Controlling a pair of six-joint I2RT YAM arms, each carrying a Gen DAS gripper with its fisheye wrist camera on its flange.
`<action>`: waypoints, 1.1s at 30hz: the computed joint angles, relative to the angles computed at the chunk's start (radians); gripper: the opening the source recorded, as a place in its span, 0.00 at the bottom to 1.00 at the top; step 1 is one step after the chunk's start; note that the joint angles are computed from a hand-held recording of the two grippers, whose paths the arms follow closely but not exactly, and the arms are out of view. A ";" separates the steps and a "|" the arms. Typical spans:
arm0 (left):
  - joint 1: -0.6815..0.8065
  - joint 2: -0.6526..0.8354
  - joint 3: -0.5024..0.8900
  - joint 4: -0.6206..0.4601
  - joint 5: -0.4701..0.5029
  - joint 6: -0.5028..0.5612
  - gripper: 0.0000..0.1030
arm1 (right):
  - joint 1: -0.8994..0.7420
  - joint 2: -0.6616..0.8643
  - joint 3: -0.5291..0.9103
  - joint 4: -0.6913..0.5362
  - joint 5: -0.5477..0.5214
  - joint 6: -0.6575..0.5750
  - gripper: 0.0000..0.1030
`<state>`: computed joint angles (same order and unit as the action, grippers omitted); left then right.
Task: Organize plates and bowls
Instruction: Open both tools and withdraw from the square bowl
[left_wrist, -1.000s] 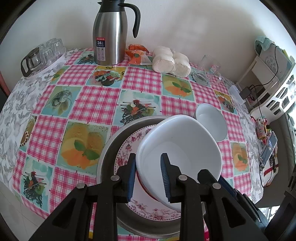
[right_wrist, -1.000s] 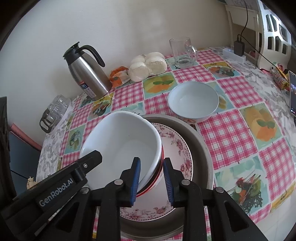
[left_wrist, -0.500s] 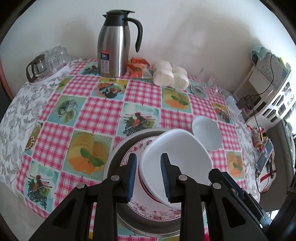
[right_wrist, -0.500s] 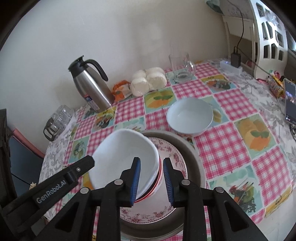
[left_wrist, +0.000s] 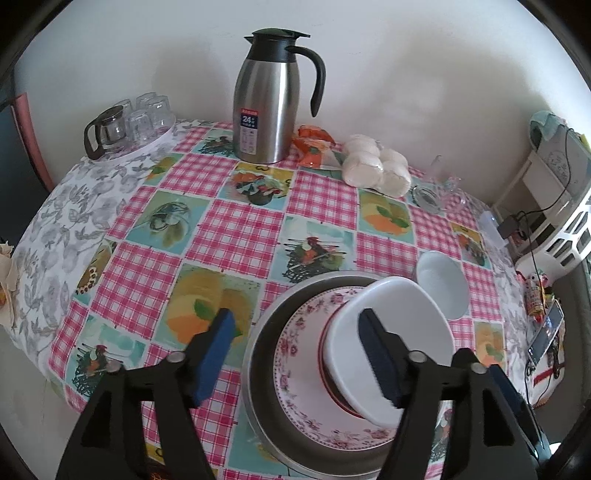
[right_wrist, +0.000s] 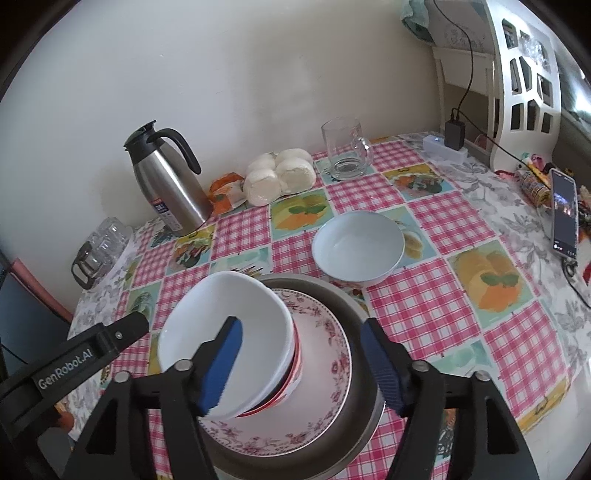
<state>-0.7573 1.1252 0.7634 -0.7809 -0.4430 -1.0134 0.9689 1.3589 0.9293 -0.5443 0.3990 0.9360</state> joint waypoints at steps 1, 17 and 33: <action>0.002 0.002 -0.001 -0.001 -0.003 -0.001 0.72 | 0.001 0.002 0.001 0.000 0.004 -0.003 0.73; 0.038 0.000 -0.029 -0.002 -0.029 -0.032 0.86 | -0.010 0.006 -0.015 0.013 0.018 -0.013 1.00; 0.007 0.030 0.003 -0.018 -0.048 -0.052 0.94 | -0.041 0.004 -0.008 -0.033 0.020 -0.003 1.00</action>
